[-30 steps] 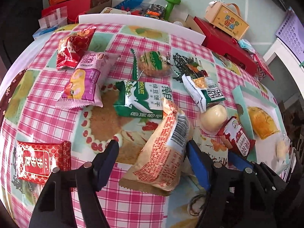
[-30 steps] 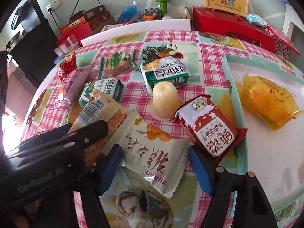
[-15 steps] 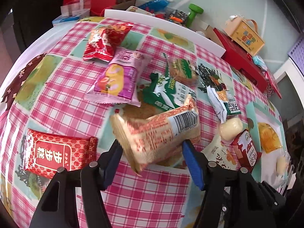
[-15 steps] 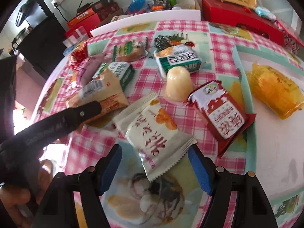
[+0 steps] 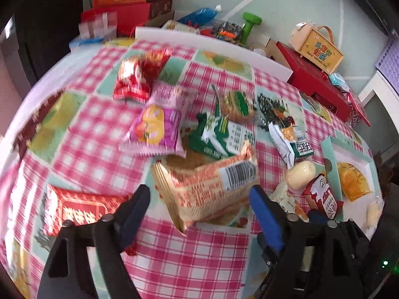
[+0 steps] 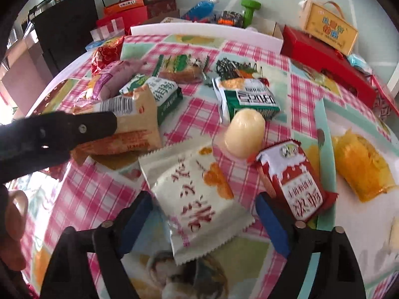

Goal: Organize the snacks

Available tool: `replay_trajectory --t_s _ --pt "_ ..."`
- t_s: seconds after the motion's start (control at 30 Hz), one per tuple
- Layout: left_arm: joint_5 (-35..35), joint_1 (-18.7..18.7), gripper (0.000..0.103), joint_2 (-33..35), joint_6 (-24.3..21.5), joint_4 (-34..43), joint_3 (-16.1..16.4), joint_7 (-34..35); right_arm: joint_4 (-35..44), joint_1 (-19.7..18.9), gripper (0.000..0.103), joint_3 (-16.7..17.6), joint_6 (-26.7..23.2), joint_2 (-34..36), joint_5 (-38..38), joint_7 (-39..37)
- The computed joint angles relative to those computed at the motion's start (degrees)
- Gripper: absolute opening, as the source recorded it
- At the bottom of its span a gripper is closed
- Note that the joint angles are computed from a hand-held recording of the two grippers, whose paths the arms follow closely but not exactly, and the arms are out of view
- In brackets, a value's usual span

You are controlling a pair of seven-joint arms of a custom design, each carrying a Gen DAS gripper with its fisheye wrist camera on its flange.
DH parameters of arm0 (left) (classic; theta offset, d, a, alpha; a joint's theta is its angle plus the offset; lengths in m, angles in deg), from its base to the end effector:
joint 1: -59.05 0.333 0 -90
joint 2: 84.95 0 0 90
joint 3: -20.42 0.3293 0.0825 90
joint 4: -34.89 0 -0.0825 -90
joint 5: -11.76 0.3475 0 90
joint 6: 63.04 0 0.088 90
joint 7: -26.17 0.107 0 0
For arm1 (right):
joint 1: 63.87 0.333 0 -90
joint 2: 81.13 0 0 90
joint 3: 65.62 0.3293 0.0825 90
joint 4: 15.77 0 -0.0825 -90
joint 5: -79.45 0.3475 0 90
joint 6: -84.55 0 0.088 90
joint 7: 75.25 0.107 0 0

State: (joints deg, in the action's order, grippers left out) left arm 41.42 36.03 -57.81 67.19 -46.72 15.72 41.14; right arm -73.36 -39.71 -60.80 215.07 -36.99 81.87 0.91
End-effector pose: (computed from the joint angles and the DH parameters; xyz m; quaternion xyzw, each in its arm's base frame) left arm 0.6319 -0.3043 0.4910 -0.8457 0.4574 -0.2039 0.1844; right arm 0.6890 0.3525 0.4718 -0.8749 0.4126 -0.1165 0.2251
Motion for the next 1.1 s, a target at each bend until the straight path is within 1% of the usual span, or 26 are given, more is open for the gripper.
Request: replay_trajectory --t_s 0.1,0.23,0.33,0.4,0.47,0.5,0.53,0.63,0.77,0.83,0.87,0.9,0.97,1.1 --pt "2.6 -1.1 0.083 1.6 -2.9 3.8 0.7 2.7 0.1 0.4 0.088 -1.0 1.2 0.3 -0.4 2.4" --pt "3.0 -1.1 0.083 4.3 -3.2 7.6 0.5 7.3 0.7 0.2 0.088 -0.7 1.8 0.9 -0.2 4.0" --pt "2.7 -1.8 0.083 6.4 -4.6 10.6 0.8 10.5 0.9 0.0 0.088 -0.5 1.9 1.0 -0.1 4.6" --pt "1.6 -2.1 0.083 7.6 -6.2 12.5 0.7 12.5 1.2 -0.2 0.084 -0.5 1.9 1.1 0.1 5.1" --pt "1.0 -2.5 0.083 8.2 -7.3 13.3 1.0 13.3 1.2 -0.2 0.075 -0.8 2.1 1.1 0.2 6.1" --pt "0.6 -2.6 0.083 8.6 -8.2 13.9 1.0 13.7 2.9 -0.3 0.072 -0.9 1.4 2.1 0.2 6.7" --pt "0.1 -2.5 0.083 8.3 -8.2 13.4 1.1 13.6 2.9 -0.4 0.068 -0.9 1.4 2.0 0.3 7.3" --pt "-0.6 -2.6 0.083 7.8 -7.8 12.4 1.0 13.2 2.6 -1.4 0.065 -0.1 1.2 1.6 1.8 8.0" --pt "-0.5 -3.2 0.076 7.9 -8.5 12.9 0.9 13.8 2.6 -2.2 0.062 0.6 0.7 1.5 3.5 8.8" --pt "-0.7 -3.2 0.067 8.0 -8.0 13.2 0.7 14.5 2.1 -2.4 0.060 0.8 0.7 1.2 4.0 8.8" --pt "-1.0 -3.2 0.059 7.9 -7.5 13.0 0.5 14.8 1.4 -2.3 0.059 0.6 0.9 0.8 3.9 8.9" --pt "-1.2 -3.1 0.056 8.1 -6.8 13.0 0.4 15.3 1.0 -2.3 0.059 0.6 1.1 0.6 3.8 8.8" --pt "-1.1 -3.4 0.057 8.6 -7.3 13.8 0.7 15.6 -0.2 -2.3 0.057 0.6 1.8 0.0 3.7 8.5" --pt "-1.6 -2.9 0.057 7.7 -4.5 11.5 0.9 14.4 -1.0 -2.8 0.056 1.1 2.4 -0.5 4.7 8.4"
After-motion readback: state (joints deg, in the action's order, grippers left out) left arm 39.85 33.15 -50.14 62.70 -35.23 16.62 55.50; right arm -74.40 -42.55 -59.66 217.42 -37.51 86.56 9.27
